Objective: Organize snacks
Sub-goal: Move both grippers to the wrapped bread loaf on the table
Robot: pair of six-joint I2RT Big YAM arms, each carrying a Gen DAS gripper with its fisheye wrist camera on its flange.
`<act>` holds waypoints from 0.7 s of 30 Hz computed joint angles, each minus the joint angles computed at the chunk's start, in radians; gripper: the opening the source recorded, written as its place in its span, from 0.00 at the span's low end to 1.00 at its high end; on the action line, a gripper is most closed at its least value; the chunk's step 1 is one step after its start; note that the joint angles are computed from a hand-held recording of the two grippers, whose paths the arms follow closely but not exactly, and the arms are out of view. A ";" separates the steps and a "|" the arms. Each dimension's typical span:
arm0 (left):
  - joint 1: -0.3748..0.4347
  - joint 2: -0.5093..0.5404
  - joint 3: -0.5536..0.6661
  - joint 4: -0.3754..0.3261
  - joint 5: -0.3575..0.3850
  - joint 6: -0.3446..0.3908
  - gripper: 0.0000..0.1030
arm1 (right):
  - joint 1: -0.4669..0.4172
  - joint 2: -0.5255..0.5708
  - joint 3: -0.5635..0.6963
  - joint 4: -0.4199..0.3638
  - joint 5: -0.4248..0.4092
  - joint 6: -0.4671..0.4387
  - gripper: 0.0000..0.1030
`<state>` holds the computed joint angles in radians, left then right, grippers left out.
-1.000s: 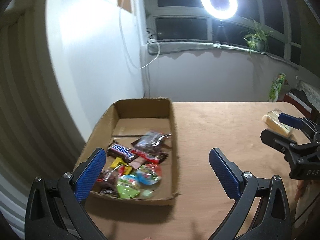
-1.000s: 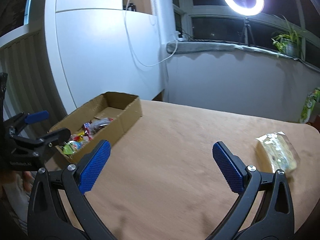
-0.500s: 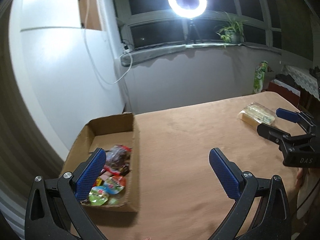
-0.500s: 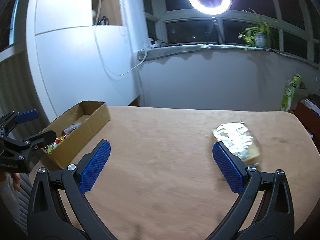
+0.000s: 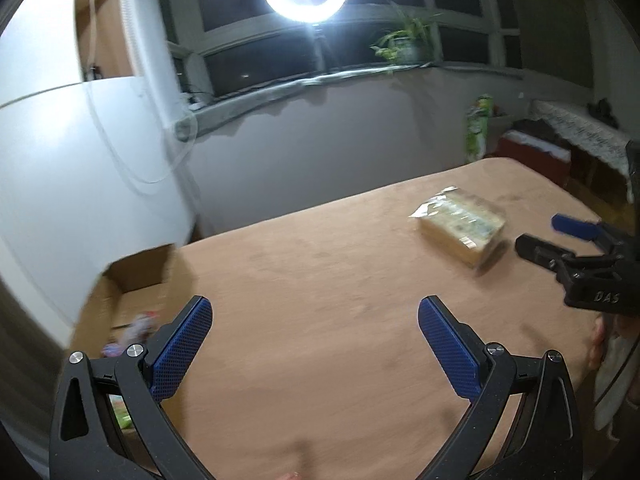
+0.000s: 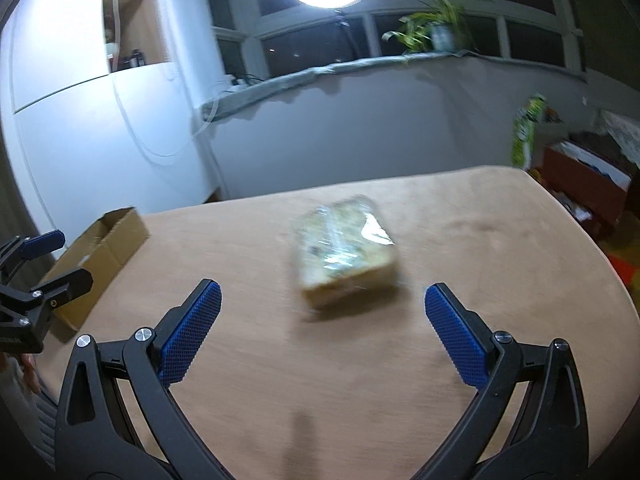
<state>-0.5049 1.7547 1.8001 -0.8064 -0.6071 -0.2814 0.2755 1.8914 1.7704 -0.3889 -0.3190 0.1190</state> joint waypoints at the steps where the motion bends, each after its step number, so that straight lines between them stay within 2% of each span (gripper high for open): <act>1: 0.004 0.008 0.001 0.029 0.038 0.008 1.00 | -0.012 0.007 0.003 -0.009 -0.003 0.002 1.00; 5: 0.022 0.052 0.028 0.106 0.148 0.028 1.00 | -0.034 0.031 0.022 -0.046 -0.007 -0.009 1.00; 8: 0.034 0.109 0.101 0.088 0.218 0.016 1.00 | -0.041 0.057 0.054 -0.077 -0.023 -0.029 1.00; 11: 0.057 0.202 0.245 0.008 0.294 -0.038 1.00 | -0.046 0.089 0.109 -0.117 -0.029 -0.049 1.00; 15: 0.098 0.342 0.453 -0.114 0.483 -0.196 1.00 | -0.061 0.163 0.249 -0.202 -0.033 -0.045 1.00; 17: 0.108 0.381 0.490 -0.115 0.560 -0.244 0.99 | -0.075 0.236 0.383 -0.293 -0.068 -0.053 1.00; 21: 0.092 0.454 0.589 -0.180 0.569 -0.225 0.99 | -0.085 0.365 0.620 -0.442 -0.144 -0.082 1.00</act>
<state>-0.4130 2.2086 2.3887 -0.9864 -0.0379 -0.5063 0.1905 2.2565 2.3902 -0.8305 -0.4633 0.0369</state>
